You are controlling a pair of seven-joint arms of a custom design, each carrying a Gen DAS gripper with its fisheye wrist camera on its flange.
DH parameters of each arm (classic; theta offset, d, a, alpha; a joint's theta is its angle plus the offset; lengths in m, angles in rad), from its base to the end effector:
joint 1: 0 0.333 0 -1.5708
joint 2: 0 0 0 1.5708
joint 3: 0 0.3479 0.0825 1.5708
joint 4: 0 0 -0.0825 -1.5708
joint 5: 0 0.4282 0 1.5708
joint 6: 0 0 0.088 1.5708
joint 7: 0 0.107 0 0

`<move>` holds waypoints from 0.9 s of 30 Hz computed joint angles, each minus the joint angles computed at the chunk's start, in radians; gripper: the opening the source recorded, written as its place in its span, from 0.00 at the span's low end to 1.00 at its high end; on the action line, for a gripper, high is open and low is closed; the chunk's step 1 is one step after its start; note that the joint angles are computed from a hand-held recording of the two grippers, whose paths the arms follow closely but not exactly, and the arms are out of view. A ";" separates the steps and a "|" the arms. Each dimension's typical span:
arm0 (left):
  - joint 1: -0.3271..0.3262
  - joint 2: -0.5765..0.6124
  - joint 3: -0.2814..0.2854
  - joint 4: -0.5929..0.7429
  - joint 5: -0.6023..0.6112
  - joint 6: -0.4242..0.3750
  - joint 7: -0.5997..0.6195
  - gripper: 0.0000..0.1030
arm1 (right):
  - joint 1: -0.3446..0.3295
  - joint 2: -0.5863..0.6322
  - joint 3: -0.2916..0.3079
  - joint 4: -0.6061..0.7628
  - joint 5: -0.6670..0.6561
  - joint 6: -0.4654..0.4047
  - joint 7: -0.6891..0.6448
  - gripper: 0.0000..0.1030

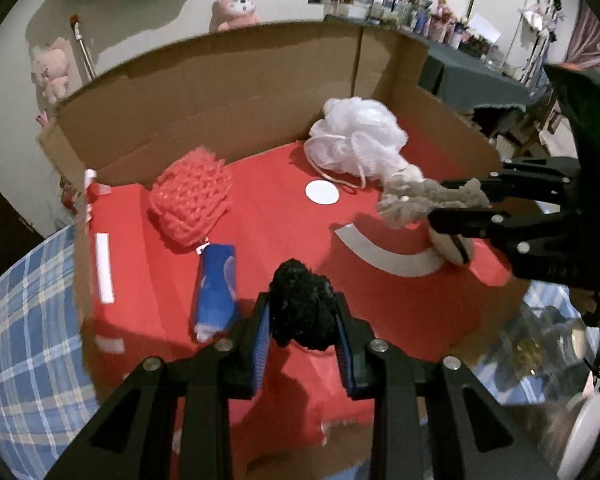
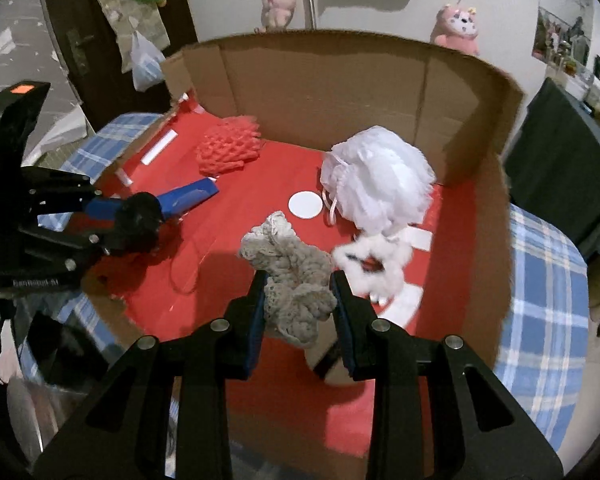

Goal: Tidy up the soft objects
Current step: 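Carry both scrunchies into the box with both grippers, then open both grippers to release the scrunchies onto the red paper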

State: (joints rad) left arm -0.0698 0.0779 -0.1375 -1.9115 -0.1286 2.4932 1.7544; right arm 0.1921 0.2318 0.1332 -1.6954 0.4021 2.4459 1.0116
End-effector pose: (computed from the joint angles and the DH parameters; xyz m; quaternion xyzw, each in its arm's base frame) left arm 0.6491 -0.1334 0.5239 -0.5719 0.7797 -0.2168 0.1342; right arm 0.6843 0.2221 0.5327 -0.8484 0.4313 -0.0870 0.2944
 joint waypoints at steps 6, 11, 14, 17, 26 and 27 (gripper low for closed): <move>-0.015 0.087 0.009 0.101 0.076 -0.075 -0.087 0.30 | 0.040 0.116 -0.008 0.153 -0.152 -0.089 0.105 0.29; -0.027 0.138 0.016 0.154 0.111 -0.109 -0.147 0.30 | 0.063 0.181 -0.011 0.236 -0.245 -0.138 0.164 0.29; -0.032 0.154 0.021 0.170 0.123 -0.119 -0.186 0.30 | 0.069 0.210 -0.010 0.275 -0.271 -0.167 0.200 0.29; -0.036 0.160 0.023 0.172 0.134 -0.112 -0.212 0.31 | 0.075 0.233 -0.009 0.304 -0.288 -0.185 0.238 0.29; -0.029 0.145 0.025 0.151 0.134 -0.084 -0.246 0.32 | 0.068 0.255 0.004 0.329 -0.279 -0.196 0.272 0.29; -0.027 0.140 0.025 0.144 0.131 -0.079 -0.246 0.32 | 0.066 0.257 0.005 0.331 -0.274 -0.197 0.275 0.29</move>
